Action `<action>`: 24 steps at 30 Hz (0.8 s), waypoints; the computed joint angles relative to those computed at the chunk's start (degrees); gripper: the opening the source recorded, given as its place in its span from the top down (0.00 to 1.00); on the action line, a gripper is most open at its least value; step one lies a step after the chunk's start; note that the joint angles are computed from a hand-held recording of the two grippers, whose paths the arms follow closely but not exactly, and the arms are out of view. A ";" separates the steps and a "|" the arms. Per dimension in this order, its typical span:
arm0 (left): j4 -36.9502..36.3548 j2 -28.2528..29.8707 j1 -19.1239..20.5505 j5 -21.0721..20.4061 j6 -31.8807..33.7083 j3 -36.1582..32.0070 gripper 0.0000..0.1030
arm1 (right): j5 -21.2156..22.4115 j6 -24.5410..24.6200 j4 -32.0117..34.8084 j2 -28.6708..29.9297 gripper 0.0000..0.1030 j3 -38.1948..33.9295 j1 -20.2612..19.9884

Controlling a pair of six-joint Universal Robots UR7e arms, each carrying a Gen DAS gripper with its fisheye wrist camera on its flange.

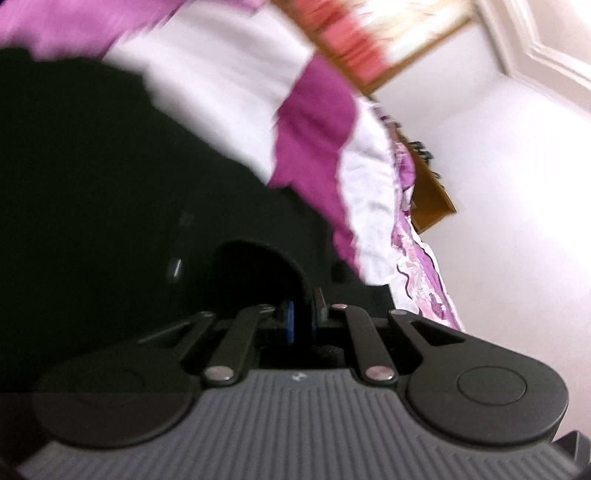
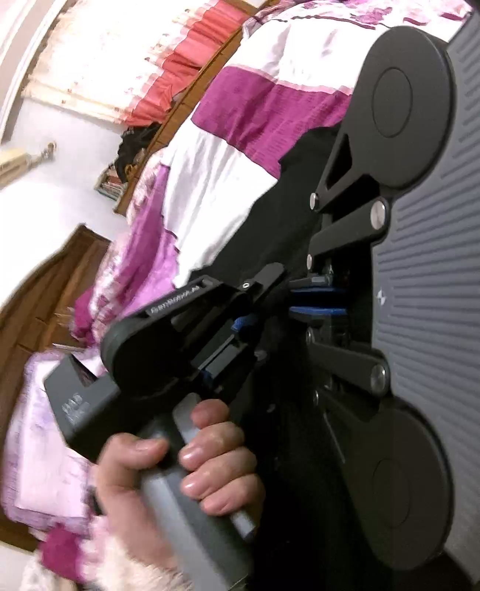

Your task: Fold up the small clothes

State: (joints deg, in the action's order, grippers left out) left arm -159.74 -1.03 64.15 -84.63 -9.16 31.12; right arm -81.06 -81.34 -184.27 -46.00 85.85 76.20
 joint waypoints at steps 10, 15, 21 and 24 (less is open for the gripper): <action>-23.61 -7.26 -2.18 3.08 11.92 12.24 0.90 | -13.43 0.64 -15.98 9.53 0.93 -1.13 3.19; -24.54 -6.33 -1.71 10.60 10.11 8.58 0.90 | -24.77 2.95 -25.09 20.23 0.46 -16.48 4.62; -25.17 -6.12 -1.11 21.21 8.77 7.30 0.90 | -25.69 -1.09 -28.99 25.34 0.15 -29.77 3.13; -22.68 -6.19 -0.30 22.55 5.43 6.66 0.90 | -28.43 -3.82 -31.49 29.65 0.11 -39.31 2.33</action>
State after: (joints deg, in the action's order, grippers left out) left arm -182.43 -7.22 63.86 -62.08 -3.73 37.78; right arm -109.49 -85.16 -215.76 -16.35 46.54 78.53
